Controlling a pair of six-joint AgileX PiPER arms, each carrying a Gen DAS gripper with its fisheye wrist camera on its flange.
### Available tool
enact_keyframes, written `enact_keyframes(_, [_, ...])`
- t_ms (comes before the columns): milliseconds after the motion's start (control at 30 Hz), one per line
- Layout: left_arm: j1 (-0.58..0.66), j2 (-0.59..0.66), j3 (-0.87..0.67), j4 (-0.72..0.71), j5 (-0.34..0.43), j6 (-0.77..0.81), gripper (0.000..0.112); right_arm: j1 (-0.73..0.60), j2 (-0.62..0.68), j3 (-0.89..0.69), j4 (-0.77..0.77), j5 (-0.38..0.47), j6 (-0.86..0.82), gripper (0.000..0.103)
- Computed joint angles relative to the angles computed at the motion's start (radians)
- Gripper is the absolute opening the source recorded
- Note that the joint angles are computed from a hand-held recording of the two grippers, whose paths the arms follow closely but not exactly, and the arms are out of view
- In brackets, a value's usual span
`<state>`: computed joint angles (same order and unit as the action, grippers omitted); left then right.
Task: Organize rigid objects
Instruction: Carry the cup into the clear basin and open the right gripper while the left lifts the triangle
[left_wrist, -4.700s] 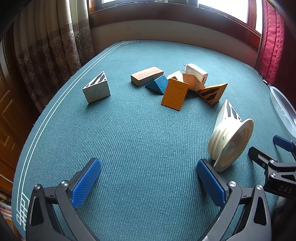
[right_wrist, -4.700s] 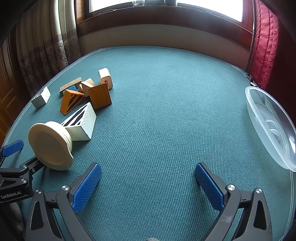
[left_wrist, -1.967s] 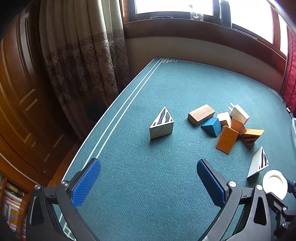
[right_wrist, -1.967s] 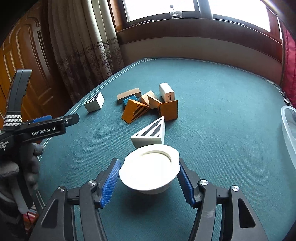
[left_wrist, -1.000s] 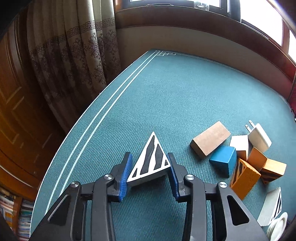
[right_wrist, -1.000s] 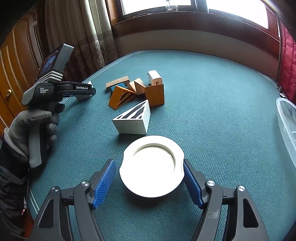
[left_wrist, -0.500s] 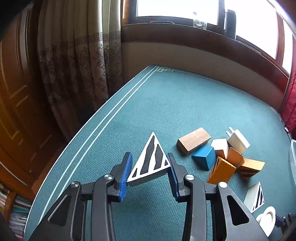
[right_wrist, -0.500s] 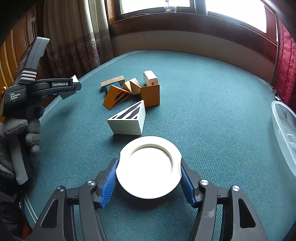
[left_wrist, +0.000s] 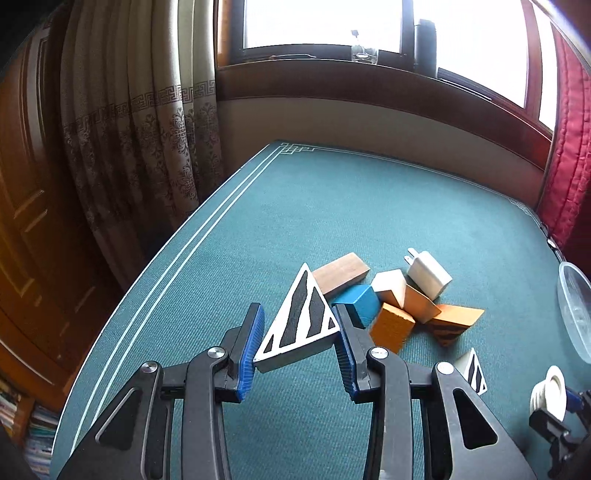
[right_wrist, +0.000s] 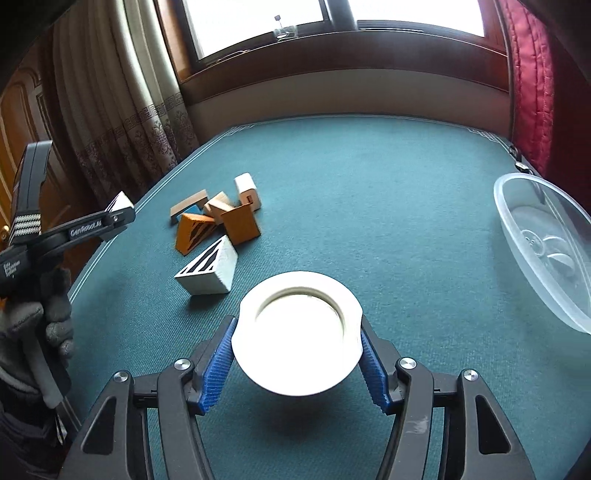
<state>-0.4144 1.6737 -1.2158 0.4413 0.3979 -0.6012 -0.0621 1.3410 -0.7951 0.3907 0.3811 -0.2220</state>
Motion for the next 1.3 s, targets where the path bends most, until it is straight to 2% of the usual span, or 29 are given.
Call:
enact_keyframes(67, [-0.013, -0.009, 0.003, 0.01, 0.001, -0.004, 0.038, -0.039, -0.002, -0.018, 0.054, 0.019, -0.05, 0.065])
enact_keyframes(333, [-0.082, -0.056, 0.011, 0.044, 0.005, -0.041, 0.038, -0.175, -0.057, -0.043, -0.043, 0.048, -0.026, 0.065])
enact_keyframes(600, [-0.112, -0.053, 0.007, 0.083, 0.034, -0.079, 0.039, -0.434, -0.056, -0.049, 0.101, 0.024, -0.215, 0.065])
enact_keyframes(667, [-0.095, -0.05, 0.007, 0.041, 0.042, -0.046, 0.042, -0.487, -0.035, -0.055, 0.108, -0.012, -0.219, 0.065])
enact_keyframes(733, [-0.077, -0.051, 0.018, 0.018, 0.044, -0.027, 0.059, -0.535, -0.001, -0.071, 0.117, -0.036, -0.216, 0.065])
enact_keyframes(800, [-0.065, -0.057, 0.036, 0.029, 0.042, -0.044, 0.069, -0.574, 0.035, -0.087, 0.121, -0.052, -0.21, 0.066])
enact_keyframes(833, [-0.06, -0.062, 0.046, 0.025, 0.04, -0.043, 0.07, -0.589, 0.053, -0.093, 0.122, -0.064, -0.205, 0.066])
enact_keyframes(1000, [-0.029, -0.084, 0.099, -0.044, 0.039, 0.017, 0.074, -0.61, 0.11, -0.103, -0.012, -0.129, -0.06, 0.078])
enact_keyframes(1133, [-0.023, -0.091, 0.145, -0.049, 0.028, 0.027, 0.074, -0.604, 0.13, -0.107, -0.067, -0.134, -0.015, 0.079])
enact_keyframes(1300, [0.004, -0.057, 0.151, -0.128, 0.019, 0.108, 0.074, -0.594, 0.114, -0.079, -0.12, -0.153, 0.002, 0.079])
